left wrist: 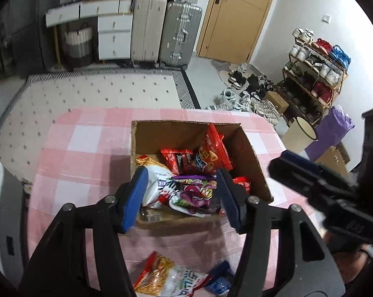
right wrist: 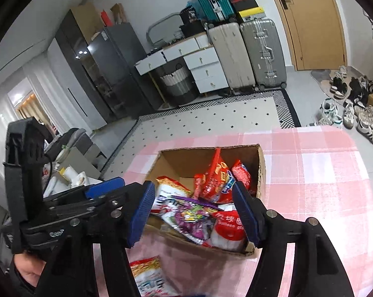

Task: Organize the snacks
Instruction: 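Move both open tools back toward the white bag and blue pack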

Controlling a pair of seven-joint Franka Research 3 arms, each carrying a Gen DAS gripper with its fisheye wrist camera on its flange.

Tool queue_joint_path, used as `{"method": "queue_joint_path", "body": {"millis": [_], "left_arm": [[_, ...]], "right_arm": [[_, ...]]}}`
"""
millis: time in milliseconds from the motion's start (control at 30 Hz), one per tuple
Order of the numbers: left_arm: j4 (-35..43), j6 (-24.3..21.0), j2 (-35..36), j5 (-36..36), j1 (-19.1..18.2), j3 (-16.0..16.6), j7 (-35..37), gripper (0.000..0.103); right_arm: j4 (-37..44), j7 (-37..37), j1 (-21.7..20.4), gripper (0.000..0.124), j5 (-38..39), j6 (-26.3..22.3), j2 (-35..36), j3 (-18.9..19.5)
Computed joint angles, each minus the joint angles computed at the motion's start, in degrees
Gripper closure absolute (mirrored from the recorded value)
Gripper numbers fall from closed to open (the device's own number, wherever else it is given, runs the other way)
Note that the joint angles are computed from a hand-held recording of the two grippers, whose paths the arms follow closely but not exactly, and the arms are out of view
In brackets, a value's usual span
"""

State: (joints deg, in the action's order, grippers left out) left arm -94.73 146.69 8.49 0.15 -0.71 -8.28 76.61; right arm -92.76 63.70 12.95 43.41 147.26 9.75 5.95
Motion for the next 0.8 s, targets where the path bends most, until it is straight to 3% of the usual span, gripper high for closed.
{"method": "queue_joint_path", "body": {"millis": [100,233,367,433,800], "left_arm": [[-6.0,3.2,-4.9,3.9,-0.6,0.6,-2.2,0.046],[-12.3,6.0,-10.2,5.7,-1.1,0.8,-4.2,0.034],[-21.2,8.6,-18.4,8.0,-1.6,1.1,-6.5,0.03],[-24.4,8.9,-21.7,8.5,-1.8,1.2,-7.8,0.023],[-39.4,8.4,-38.7,7.6,-5.4,2.5,-10.7,0.02]], "right_arm": [[-4.0,-2.6,-0.1,0.058,2.3,0.7,-4.3,0.1],[-10.9,-6.9,1.0,0.054,6.1,2.4,-11.2,-0.9],[-17.6,-12.4,3.2,0.042,10.9,2.5,-17.8,-2.8],[-20.4,-14.2,4.0,0.041,9.8,2.4,-20.8,-3.3],[-36.2,-15.9,10.2,0.033,9.0,7.6,-36.0,-5.1]]}}
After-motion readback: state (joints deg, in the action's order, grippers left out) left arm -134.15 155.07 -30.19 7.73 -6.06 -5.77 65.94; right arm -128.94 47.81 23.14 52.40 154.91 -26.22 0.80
